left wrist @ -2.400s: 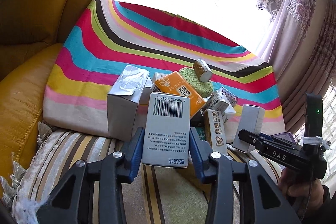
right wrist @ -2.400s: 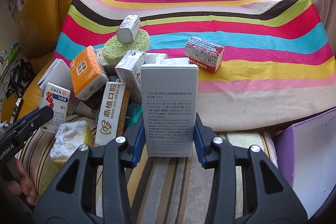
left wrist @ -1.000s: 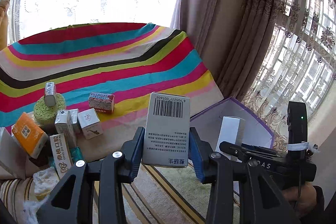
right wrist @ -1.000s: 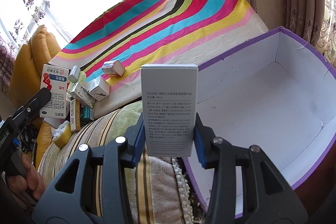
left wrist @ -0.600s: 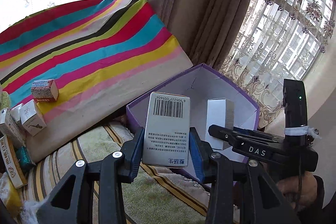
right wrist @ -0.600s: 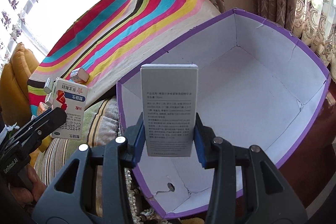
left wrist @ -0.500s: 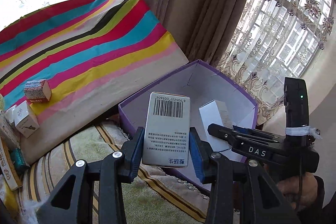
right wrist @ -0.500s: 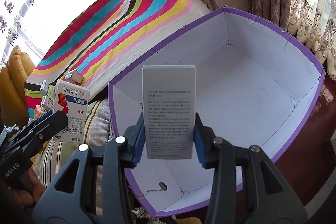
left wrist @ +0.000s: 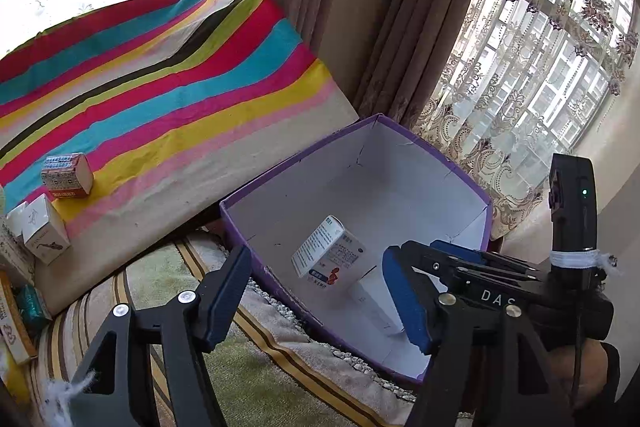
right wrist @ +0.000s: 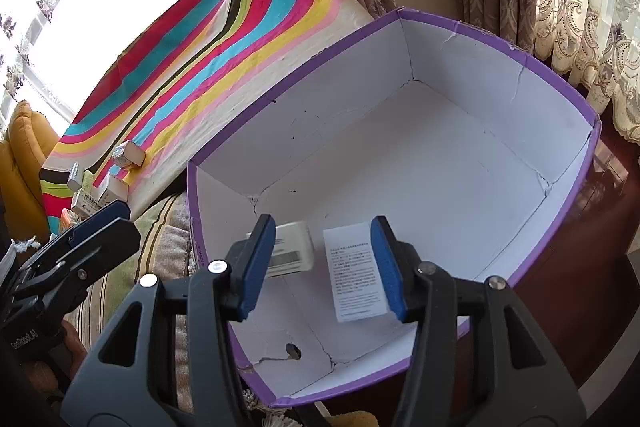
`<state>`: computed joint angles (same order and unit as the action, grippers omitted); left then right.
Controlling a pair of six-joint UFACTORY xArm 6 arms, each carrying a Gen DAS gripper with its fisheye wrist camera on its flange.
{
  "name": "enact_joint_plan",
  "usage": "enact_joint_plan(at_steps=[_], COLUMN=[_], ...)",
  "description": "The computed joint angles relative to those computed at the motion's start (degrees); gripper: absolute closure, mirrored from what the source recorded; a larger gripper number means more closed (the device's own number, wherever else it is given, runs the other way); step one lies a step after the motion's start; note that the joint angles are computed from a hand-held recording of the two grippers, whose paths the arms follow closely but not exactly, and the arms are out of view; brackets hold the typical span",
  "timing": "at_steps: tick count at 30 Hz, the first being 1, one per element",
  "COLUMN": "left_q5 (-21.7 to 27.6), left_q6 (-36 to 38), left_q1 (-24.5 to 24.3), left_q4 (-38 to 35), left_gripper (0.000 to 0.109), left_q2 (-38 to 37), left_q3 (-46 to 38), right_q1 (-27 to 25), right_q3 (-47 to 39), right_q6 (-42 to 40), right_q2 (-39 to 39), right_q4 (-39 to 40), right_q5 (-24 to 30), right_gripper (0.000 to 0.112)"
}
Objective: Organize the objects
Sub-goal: 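Carry the white box into the purple box and open the right gripper, then withdraw the right gripper from the purple box back toward the pile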
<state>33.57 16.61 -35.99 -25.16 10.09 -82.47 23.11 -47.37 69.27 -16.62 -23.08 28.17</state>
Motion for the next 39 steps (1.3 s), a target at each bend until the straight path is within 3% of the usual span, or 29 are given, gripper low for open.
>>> enact_joint_plan(at_steps=[9, 18, 23, 33, 39], left_q5=[-5.5, -12.3, -12.5, -15.6, -13.2], left_q6=[-2.7, -14.0, -15.3, -11.3, -6.1], left_q1=[0.6, 4.3, 6.8, 14.3, 19.8], left_q4=[3.9, 15.0, 18.7, 12.8, 1.0], left_gripper=[0.026, 0.025, 0.025, 0.025, 0.025], left_q2=[-4.0, -9.7, -13.6, -24.6, -28.0], left_q3=[5.2, 12.8, 17.2, 28.7, 32.5], right_q1=[1.8, 5.4, 7.0, 11.5, 13.5], right_q3=[-1.9, -7.4, -10.0, -16.9, -20.3], right_q6=[4.3, 8.2, 7.2, 4.4, 0.9], right_q2=[0.0, 1.4, 2.8, 7.7, 11.2], right_q4=[-7.0, -19.0, -20.5, -21.5, -20.0], right_q5=[1.6, 9.5, 11.7, 16.0, 12.1], right_gripper=[0.054, 0.023, 0.018, 0.01, 0.01])
